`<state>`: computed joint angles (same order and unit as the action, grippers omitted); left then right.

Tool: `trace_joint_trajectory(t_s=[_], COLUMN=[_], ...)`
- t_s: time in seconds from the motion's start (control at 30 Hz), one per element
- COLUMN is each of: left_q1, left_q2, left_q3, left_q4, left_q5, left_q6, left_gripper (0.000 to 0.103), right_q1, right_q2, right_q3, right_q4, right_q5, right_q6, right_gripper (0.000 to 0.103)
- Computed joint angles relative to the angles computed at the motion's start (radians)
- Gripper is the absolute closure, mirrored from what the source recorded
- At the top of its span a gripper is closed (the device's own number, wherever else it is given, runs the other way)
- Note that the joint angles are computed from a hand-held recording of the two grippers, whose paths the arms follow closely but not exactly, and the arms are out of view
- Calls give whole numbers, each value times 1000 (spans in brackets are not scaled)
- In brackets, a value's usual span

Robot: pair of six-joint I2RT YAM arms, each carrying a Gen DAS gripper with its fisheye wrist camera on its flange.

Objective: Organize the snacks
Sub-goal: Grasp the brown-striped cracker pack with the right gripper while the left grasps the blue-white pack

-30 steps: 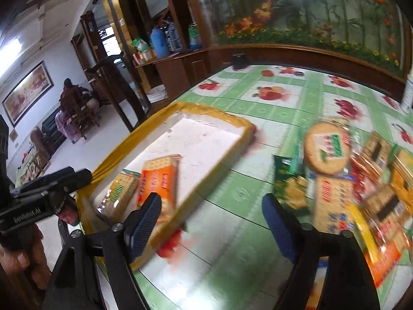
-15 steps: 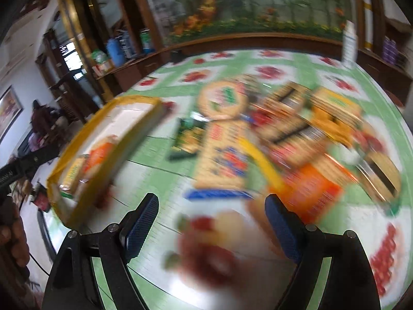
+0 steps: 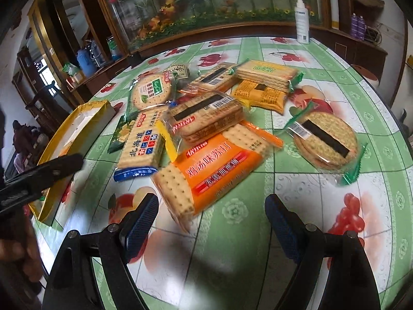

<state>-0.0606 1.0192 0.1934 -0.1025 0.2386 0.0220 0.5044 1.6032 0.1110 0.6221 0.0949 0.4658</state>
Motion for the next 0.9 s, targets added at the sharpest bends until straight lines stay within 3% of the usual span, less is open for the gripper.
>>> trace_joint_trajectory(t_s=[0.2, 0.47, 0.53, 0.6, 0.77, 0.9], left_q1=[-92, -10, 19, 26, -24, -101], left_q2=[166, 161, 163, 175, 235, 308], left_q3=[33, 37, 48, 60, 93, 117], left_q4=[122, 88, 78, 75, 88, 123], left_q5=[-57, -31, -14, -12, -28, -59], left_q6=[-68, -3, 12, 15, -3, -51], left_gripper=[29, 29, 29, 29, 29, 29], right_q1=[-56, -176, -151, -136, -157, -220], right_q2=[-46, 83, 147, 206, 305, 331], right_q3=[37, 287, 362, 411, 490, 489], right_q4=[-46, -173, -211, -226, -246, -215], right_q5=[-22, -171, -129, -105, -112, -191], right_q6=[-47, -264, -332, -386, -415, -391], right_gripper=[17, 14, 3, 0, 1, 16])
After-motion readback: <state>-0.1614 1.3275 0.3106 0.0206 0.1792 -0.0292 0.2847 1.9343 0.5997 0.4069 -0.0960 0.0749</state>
